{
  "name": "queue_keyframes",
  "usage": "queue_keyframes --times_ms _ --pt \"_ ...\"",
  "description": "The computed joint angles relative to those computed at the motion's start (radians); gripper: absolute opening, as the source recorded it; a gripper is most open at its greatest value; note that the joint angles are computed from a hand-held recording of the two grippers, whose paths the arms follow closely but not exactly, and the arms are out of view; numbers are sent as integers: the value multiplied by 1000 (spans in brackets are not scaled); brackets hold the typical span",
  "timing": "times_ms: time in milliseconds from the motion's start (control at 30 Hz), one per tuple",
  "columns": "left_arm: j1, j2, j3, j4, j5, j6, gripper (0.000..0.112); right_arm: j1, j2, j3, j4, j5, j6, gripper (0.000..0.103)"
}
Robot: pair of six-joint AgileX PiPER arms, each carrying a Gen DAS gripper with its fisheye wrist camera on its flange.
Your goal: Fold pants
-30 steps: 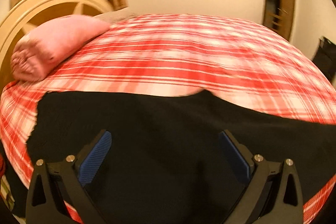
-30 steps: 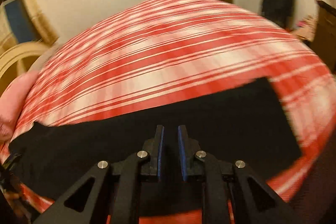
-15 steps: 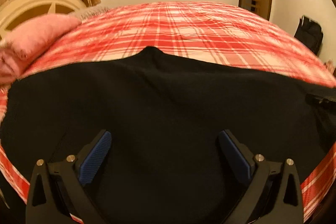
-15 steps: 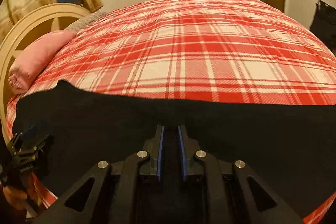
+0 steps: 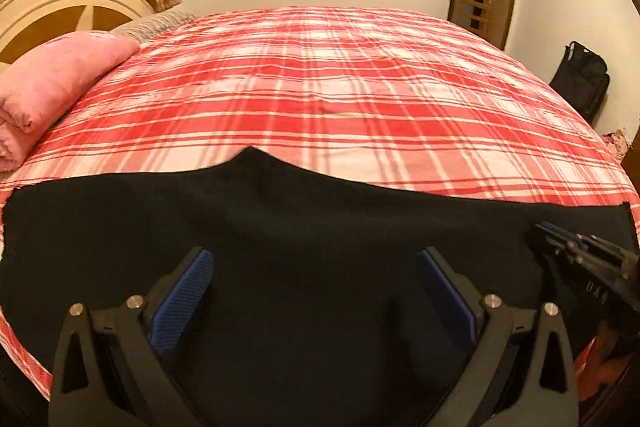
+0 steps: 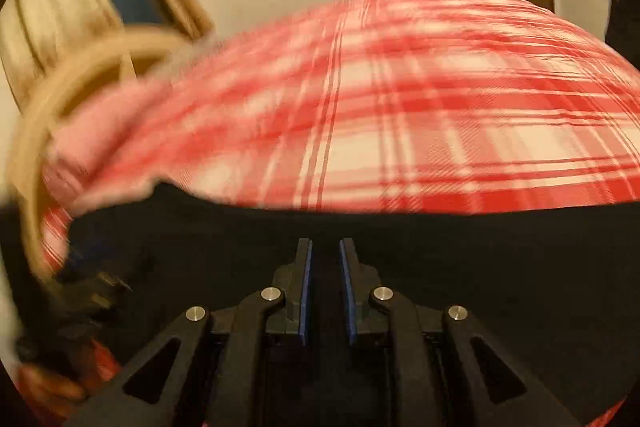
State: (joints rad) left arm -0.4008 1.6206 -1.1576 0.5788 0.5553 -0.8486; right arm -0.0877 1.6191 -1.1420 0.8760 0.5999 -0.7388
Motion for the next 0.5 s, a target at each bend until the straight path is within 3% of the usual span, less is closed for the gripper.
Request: queue_keyframes --times_ms 100,167,200,267,333,500 --pt "-37 -21 33 21 -27 -40 103 -152 -97 28 -4 21 -17 23" --pt "-52 -31 49 17 -54 -45 103 -277 -136 33 -27 49 -13 65" --pt "-68 -31 54 22 -63 -54 103 -353 -147 32 -42 54 -6 71" --pt "-83 -20 45 16 -64 -43 103 -484 -146 16 -88 46 38 71" --pt "-113 -1 31 31 -52 -53 103 -606 -79 -58 -141 113 82 71" --pt "-146 32 5 27 -16 -57 103 -694 93 -211 -333 199 249 71"
